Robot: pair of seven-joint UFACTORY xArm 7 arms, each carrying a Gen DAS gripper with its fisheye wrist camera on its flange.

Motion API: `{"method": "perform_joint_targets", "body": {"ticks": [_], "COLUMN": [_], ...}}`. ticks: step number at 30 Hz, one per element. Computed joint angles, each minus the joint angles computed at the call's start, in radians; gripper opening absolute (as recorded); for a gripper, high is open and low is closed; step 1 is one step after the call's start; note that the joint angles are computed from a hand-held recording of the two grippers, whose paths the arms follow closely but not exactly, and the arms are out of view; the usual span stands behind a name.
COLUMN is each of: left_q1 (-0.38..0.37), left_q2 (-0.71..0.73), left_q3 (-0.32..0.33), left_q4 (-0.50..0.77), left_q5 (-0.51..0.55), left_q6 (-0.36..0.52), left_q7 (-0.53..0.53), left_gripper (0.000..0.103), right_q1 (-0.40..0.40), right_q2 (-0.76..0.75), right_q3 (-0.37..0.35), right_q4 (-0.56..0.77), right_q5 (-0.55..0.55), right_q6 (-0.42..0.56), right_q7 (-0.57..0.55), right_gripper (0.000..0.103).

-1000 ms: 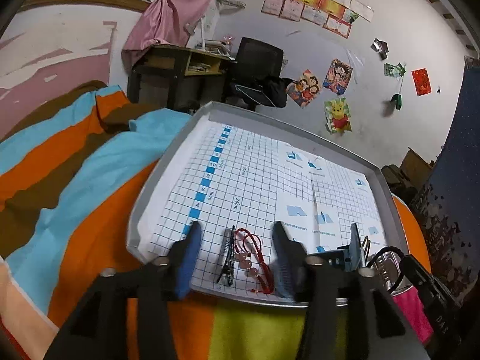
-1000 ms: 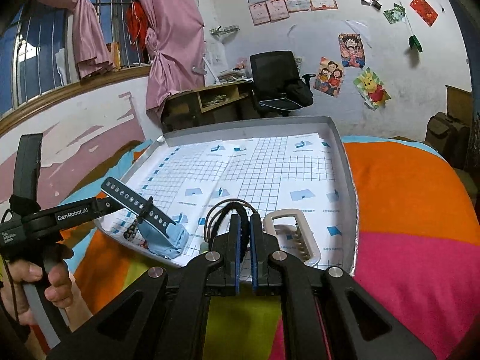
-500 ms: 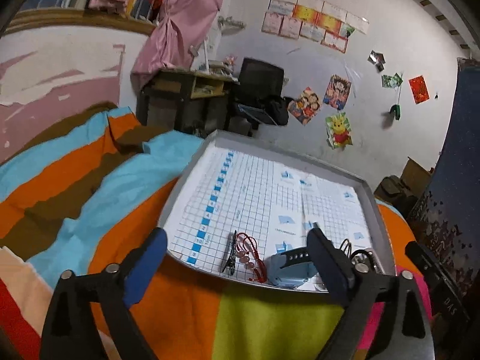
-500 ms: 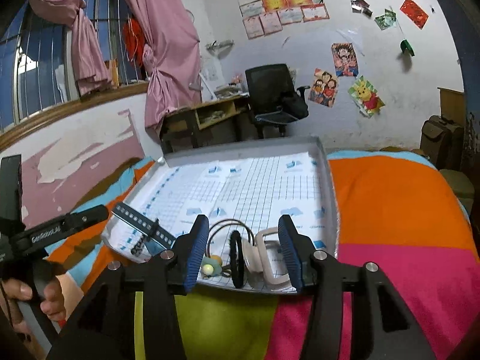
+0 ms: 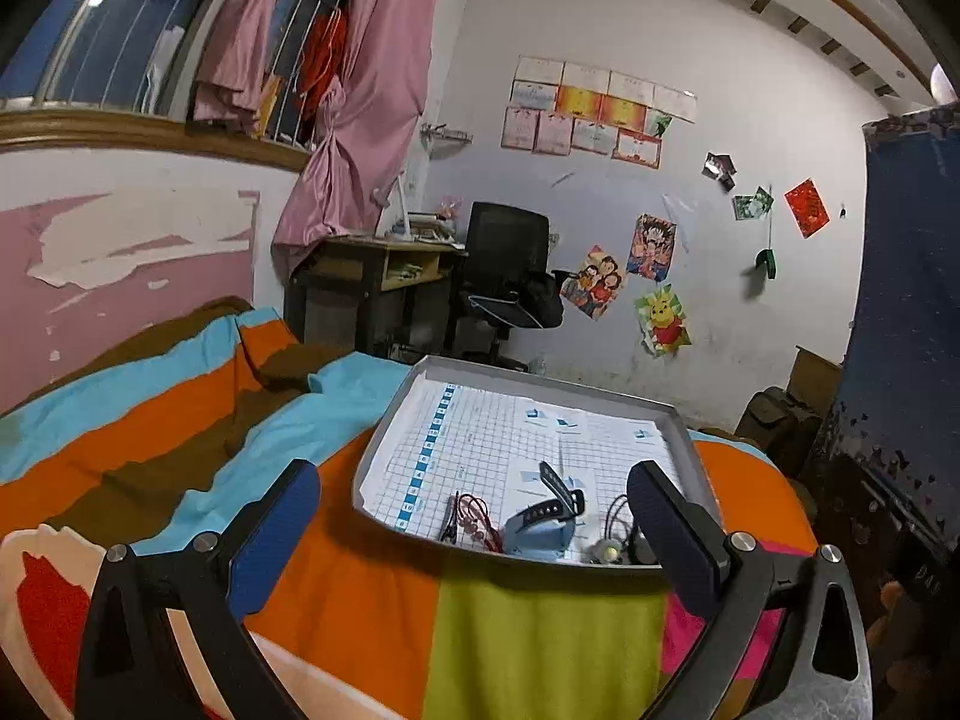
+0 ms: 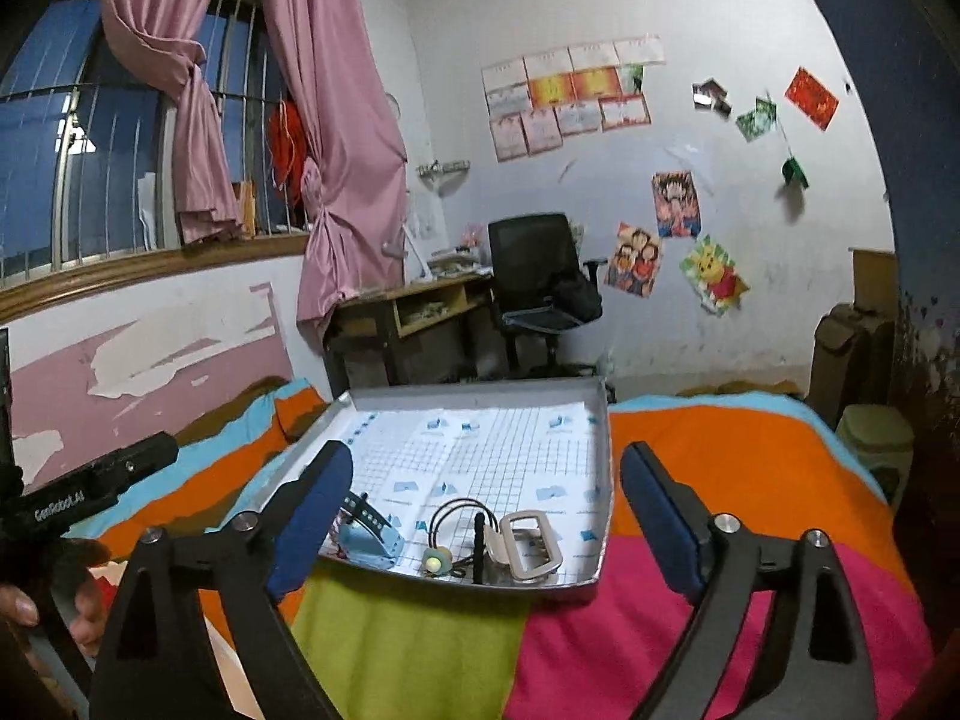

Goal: Organize jewelry

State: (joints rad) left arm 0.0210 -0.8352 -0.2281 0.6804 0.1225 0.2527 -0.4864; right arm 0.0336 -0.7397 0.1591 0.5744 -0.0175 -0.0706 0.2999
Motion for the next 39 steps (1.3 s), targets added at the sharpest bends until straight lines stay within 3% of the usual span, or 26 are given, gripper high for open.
{"method": "perform_joint_targets", "body": {"ticks": [9, 12, 18, 25, 29, 39], "left_q1": [-0.055, -0.077, -0.125, -0.165, -0.177, -0.189], "left_q2": [-0.251, -0.345, -0.514, -0.688, -0.774, -0.975], "left_q3": [0.008, 0.006, 0.002, -0.008, -0.008, -0.006], "left_q4": [-0.093, -0.124, -0.167, -0.185, -0.192, -0.205], "left_q5": [-0.021, -0.031, -0.042, -0.068, -0.083, -0.132], "left_q6": [0.116, 0.165, 0.282, 0.444, 0.532, 0.74], "left_q7": [-0.005, -0.006, 0.019, 0.041, 0.057, 0.096], "left_gripper": [0.103, 0.103, 0.103, 0.103, 0.103, 0.103], "right_q1": [0.0, 0.011, 0.042, 0.087, 0.122, 0.148], "right_q2": [-0.283, -0.402, -0.656, -0.891, -1.027, -1.232], "right_q3": [0.023, 0.041, 0.064, 0.099, 0.118, 0.158], "right_q4": [-0.088, -0.125, -0.209, -0.243, -0.245, -0.216], "right_q5": [-0.006, -0.005, -0.015, -0.024, -0.014, 0.038], "right_q6": [0.109, 0.174, 0.319, 0.516, 0.675, 0.982], "right_q7": [0.027, 0.051, 0.098, 0.142, 0.169, 0.207], "right_gripper": [0.096, 0.101, 0.102, 0.102, 0.102, 0.102]}}
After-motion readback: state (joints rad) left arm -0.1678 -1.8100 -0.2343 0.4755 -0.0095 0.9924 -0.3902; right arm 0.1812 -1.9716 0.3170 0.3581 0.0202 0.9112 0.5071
